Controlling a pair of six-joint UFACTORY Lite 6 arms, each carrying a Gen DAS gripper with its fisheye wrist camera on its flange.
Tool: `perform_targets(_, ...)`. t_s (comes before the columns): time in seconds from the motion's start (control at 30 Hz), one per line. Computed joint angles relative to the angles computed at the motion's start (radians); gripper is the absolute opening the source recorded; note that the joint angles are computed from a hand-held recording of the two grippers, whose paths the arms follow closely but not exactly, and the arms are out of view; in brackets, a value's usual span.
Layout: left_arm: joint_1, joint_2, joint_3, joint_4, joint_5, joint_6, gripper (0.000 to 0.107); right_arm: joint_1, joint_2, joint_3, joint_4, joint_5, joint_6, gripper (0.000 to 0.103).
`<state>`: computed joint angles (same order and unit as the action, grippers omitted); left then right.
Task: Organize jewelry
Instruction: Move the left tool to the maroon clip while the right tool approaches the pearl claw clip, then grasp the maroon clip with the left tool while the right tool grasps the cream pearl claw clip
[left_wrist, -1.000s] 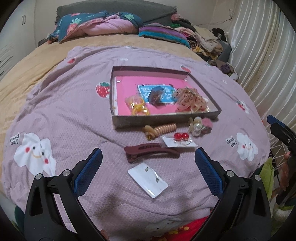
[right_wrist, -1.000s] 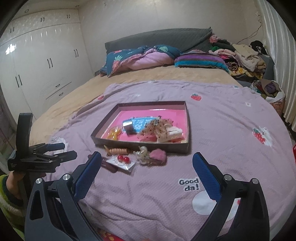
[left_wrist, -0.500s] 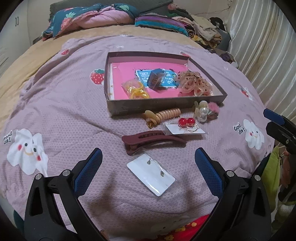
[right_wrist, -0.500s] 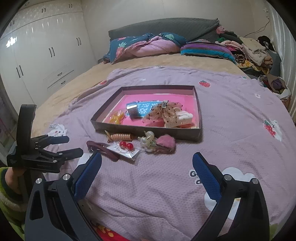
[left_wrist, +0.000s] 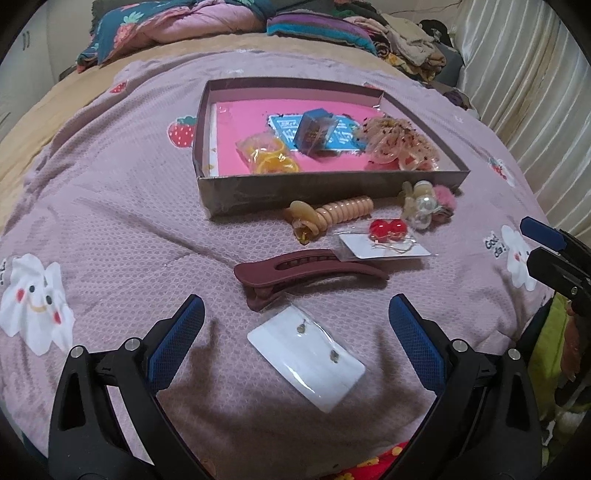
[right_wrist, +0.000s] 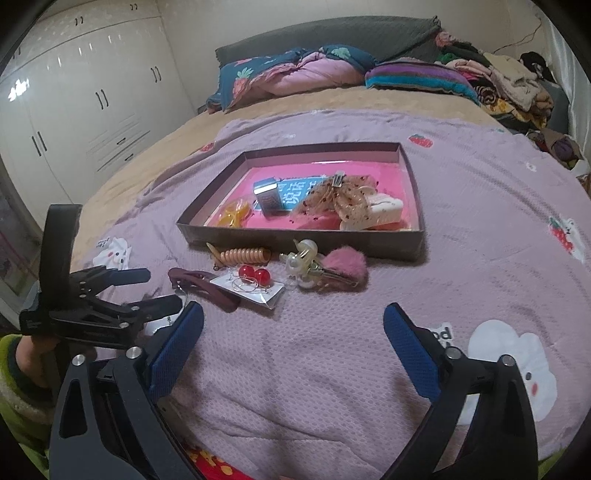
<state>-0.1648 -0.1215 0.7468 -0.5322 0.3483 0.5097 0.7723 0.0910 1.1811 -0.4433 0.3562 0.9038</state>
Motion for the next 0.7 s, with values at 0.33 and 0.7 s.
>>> perform_targets(0.33,0.012,0.133,0.067,-0.014,-0.048,0.087,0.090,-0.025,0.079,0.054,0.129,-0.021,-0.148,0.079)
perform_targets(0.7,-0.054,0.178,0.108,0.331,-0.105,-0.130,0.072,-0.101,0.216,0.164,0.468,-0.029,-0.446,0.072)
